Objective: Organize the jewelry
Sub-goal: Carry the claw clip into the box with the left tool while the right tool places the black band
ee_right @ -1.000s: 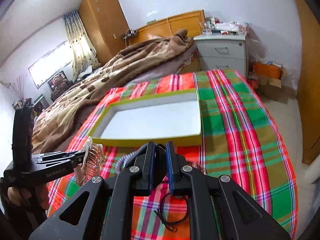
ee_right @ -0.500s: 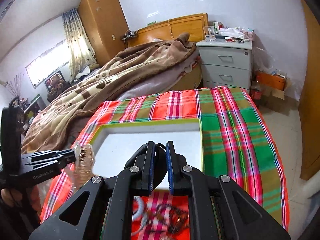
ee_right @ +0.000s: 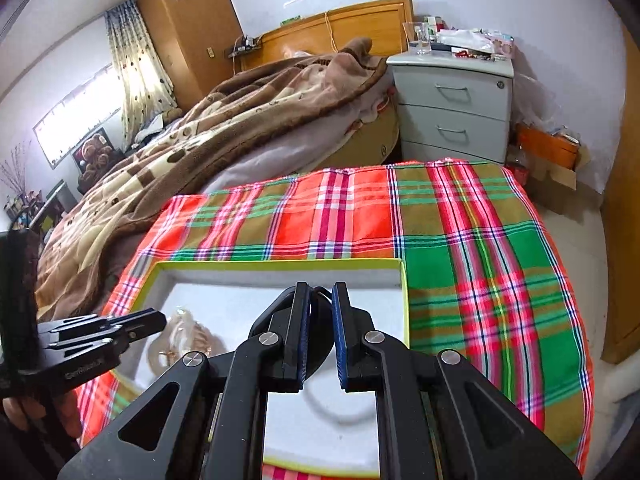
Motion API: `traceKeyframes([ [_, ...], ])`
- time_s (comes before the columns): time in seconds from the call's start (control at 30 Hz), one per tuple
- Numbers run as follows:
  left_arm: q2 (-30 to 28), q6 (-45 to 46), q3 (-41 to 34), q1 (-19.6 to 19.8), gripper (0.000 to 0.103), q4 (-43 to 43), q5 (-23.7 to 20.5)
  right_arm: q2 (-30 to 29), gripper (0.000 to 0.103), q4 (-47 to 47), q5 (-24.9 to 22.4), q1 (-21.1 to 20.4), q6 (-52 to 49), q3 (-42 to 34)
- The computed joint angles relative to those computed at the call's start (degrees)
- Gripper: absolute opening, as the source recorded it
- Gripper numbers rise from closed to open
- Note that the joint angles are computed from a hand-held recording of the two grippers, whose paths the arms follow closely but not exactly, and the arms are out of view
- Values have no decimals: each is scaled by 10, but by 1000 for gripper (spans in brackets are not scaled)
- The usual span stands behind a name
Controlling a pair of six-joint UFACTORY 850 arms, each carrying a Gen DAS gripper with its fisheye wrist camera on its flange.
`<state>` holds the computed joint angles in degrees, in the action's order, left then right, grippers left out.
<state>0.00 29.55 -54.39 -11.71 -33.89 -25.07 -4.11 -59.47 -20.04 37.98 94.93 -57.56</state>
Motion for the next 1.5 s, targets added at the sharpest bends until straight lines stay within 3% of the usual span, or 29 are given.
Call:
traceKeyframes([
  [0.13,6,54,5,7,12,-65,-32,-14,11,32,7,-10,-33,-7],
  [0.6,-26,-122,-15,-41,16,141,24,-54,11,125,-7,-30,-150,-39],
  [0.67,-33,-178,-23,-48,16,202,32,-57,11,133,-7,-32,-160,-41],
  [0.87,-54,-219,-46,-51,16,243,43,-62,11,132,-13,-32,-160,-44],
  [1.17,-58,-225,-49,-48,16,244,47,-64,11,125,-15,-30,-156,-47],
  [1.27,-43,-264,-38,-54,26,292,60,-58,11,106,-23,-24,-139,-45],
  [1.37,-26,-210,-28,-49,27,232,59,-49,11,86,-30,-15,-119,-42],
  [1.5,2,-217,-7,-50,29,234,62,-35,11,66,-42,0,-95,-36],
])
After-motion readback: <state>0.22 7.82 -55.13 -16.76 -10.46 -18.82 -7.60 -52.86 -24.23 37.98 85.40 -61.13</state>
